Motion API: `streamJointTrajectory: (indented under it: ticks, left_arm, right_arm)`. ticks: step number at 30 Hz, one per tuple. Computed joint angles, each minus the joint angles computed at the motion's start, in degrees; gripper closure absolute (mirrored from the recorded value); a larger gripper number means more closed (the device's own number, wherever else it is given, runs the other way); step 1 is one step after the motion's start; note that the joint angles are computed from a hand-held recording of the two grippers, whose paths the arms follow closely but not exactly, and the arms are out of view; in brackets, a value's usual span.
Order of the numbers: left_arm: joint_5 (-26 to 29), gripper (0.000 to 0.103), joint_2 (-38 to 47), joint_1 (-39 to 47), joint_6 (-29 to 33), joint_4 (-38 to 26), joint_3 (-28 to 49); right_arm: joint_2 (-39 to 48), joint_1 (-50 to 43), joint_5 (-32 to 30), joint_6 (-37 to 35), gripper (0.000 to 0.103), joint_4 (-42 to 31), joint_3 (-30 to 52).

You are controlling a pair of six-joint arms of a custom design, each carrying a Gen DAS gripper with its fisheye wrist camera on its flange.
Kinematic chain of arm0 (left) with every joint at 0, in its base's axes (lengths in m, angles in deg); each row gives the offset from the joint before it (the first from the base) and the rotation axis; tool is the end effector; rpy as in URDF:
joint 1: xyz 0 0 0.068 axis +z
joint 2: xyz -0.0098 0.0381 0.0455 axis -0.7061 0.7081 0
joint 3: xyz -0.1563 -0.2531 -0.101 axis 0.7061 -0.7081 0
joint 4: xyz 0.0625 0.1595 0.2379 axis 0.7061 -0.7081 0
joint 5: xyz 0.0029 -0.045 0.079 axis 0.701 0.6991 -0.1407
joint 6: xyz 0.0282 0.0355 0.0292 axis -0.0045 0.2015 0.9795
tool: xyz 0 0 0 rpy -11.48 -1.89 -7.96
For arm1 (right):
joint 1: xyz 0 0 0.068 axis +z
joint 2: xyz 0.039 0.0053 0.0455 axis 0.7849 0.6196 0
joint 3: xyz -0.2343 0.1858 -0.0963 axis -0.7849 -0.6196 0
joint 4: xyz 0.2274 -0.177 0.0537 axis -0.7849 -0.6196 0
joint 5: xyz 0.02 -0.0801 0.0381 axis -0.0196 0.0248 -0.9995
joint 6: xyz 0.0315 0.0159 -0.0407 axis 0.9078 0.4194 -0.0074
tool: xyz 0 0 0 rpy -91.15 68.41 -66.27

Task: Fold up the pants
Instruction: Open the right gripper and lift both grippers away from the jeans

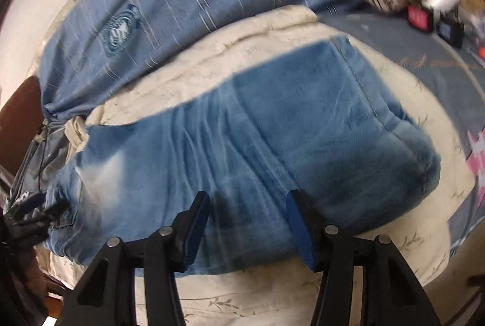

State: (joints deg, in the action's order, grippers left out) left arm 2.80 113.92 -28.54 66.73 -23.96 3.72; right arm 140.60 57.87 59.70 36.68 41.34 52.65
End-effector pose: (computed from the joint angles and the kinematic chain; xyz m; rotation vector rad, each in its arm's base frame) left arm 0.2688 0.0826 0.1031 -0.1143 2.5054 0.3364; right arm 0.3162 0.0444 0.0141 0.0160 2.4311 0.5093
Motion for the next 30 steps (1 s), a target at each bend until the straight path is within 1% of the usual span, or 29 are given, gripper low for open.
streamJointTrajectory:
  ticks: [1,3,4,5,6,7,8,9,11,14,16,18,21,23,24,25,27,30]
  left_arm:
    - [-0.5,0.002,0.64,1.04,-0.25,-0.88,0.83]
    - [-3.49,0.002,3.86,2.51,-0.28,0.25,2.17]
    - [-5.47,0.002,6.08,2.77,-0.39,0.36,3.13]
    - [-6.19,0.002,9.08,3.54,-0.89,-0.71,4.53]
    - [-5.11,0.002,11.08,4.38,-1.38,-1.72,5.54]
    - [-3.28,0.0,12.39,5.46,-1.96,-1.18,5.65]
    - [-1.89,0.0,12.77,6.4,-2.63,0.98,4.76]
    - [-1.26,0.0,12.64,6.78,-3.21,1.71,4.31]
    - [-2.22,0.0,11.64,6.27,-3.81,-0.65,4.79]
    - [-3.62,0.0,10.37,5.49,-3.59,-4.34,5.9]
    - [-2.67,0.0,8.07,5.44,-3.73,-6.0,5.19]
    - [-1.69,0.0,5.81,5.96,-3.5,-5.19,3.13]
    - [-1.95,0.0,2.07,5.78,-3.83,-4.5,0.73]
    - [-2.19,0.0,-0.34,5.62,-3.75,-3.84,-0.66]
    - [-2.8,0.0,-1.66,5.32,-3.66,-3.3,-1.41]
    - [-3.27,0.0,-2.71,5.12,-3.55,-2.87,-1.91]
    - [-4.1,0.0,-5.09,4.73,-3.38,-1.76,-2.89]
    - [-5.49,0.0,-7.38,4.5,-3.76,0.73,-3.66]
  right_arm:
    - [-0.32,-0.06,0.02,0.24,0.046,0.46,-0.6]
    - [-1.6,0.14,0.69,1.42,0.046,1.35,-3.01]
    - [-2.5,0.31,0.99,1.87,0.046,1.77,-4.38]
    - [-4.02,0.33,0.6,2.18,0.046,3.02,-6.35]
    - [-5.42,-0.72,-1.76,2.06,0.046,6.19,-8.94]
    - [-6.3,-0.87,-3.34,2.76,0.046,9.38,-10.79]
    - [-7.63,-1.53,-5.02,3.27,0.045,14.26,-14.15]
    - [-8.63,-2.05,-5.71,3.42,0.044,17.18,-16.46]
    - [-10.85,-3.51,-7.39,3.09,0.042,20.35,-19.99]
    - [-15.31,-5.94,-9.33,3.09,0.042,20.2,-23.41]
    - [-17.03,-8.87,-13.19,3.98,0.042,21.43,-25.65]
    - [-19.66,-10.86,-15.68,4.45,0.042,21.66,-27.64]
    - [-25.24,-12.66,-19.36,3.98,0.041,18.64,-29.43]
    - [-26.02,-13.52,-23.09,4.29,0.041,18.62,-29.96]
    - [-25.93,-13.49,-23.97,4.28,0.041,19.09,-30.18]
    - [-25.51,-13.14,-24.59,4.04,0.041,19.82,-30.38]
    - [-24.84,-11.45,-23.85,3.65,0.041,20.67,-30.48]
    - [-24.23,-9.75,-22.5,2.84,0.041,19.88,-29.99]
